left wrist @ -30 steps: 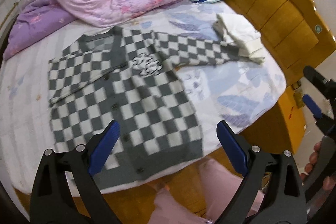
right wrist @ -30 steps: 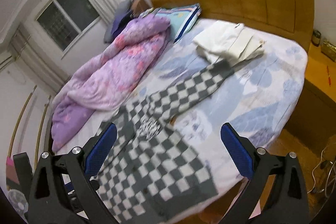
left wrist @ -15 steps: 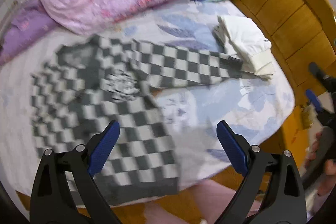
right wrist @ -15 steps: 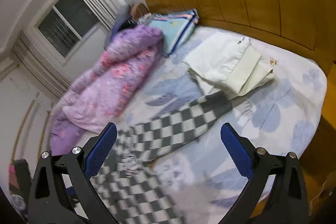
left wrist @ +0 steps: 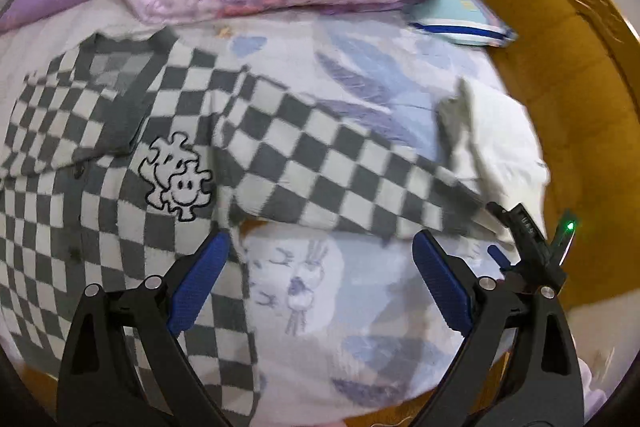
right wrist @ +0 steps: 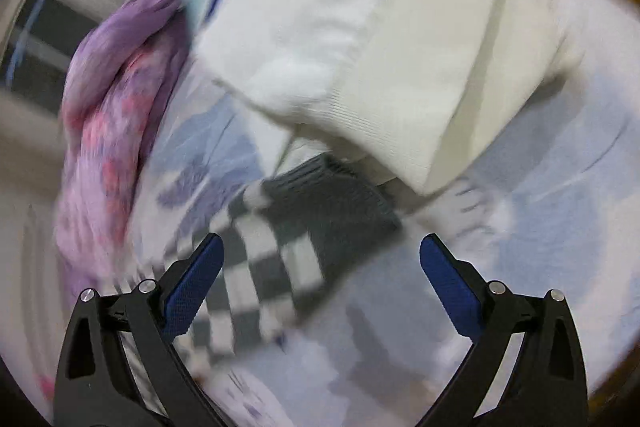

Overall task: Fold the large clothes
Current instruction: 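Grasp the grey cuff of the other sleeve with the right gripper, then lift the cuff across the body with the right gripper while the left gripper holds the cardigan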

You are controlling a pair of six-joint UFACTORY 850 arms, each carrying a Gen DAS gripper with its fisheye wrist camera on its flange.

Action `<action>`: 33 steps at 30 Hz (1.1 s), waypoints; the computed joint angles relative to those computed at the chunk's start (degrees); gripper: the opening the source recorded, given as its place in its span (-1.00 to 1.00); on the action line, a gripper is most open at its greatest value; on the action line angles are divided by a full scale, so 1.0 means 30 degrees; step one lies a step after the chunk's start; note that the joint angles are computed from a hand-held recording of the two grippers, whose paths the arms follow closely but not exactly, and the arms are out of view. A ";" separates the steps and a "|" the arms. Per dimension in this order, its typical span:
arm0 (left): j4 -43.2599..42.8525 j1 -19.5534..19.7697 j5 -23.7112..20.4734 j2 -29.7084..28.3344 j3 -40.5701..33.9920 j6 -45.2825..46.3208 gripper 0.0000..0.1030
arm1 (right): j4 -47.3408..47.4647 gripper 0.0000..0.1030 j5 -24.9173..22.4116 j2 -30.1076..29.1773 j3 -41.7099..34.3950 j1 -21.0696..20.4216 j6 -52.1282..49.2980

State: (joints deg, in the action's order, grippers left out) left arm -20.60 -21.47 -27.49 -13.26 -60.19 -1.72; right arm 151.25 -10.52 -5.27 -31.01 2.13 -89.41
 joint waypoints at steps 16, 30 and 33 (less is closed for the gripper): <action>0.7071 0.0863 -0.1763 -0.2787 -0.1499 -0.4516 0.07 | -1.1391 -0.53 -0.4316 -0.6050 -0.3902 -0.0860 1.1673; 0.6946 0.1904 -0.2517 -0.7066 -0.5641 -0.3507 -0.78 | -1.2481 -0.85 -0.1751 -0.0725 -0.4040 -0.0632 0.7235; 0.5675 0.2196 -0.3579 -0.9536 -0.8295 -0.2945 -0.78 | -1.4036 -0.85 -0.1287 -0.0592 -0.4196 -0.0427 0.7726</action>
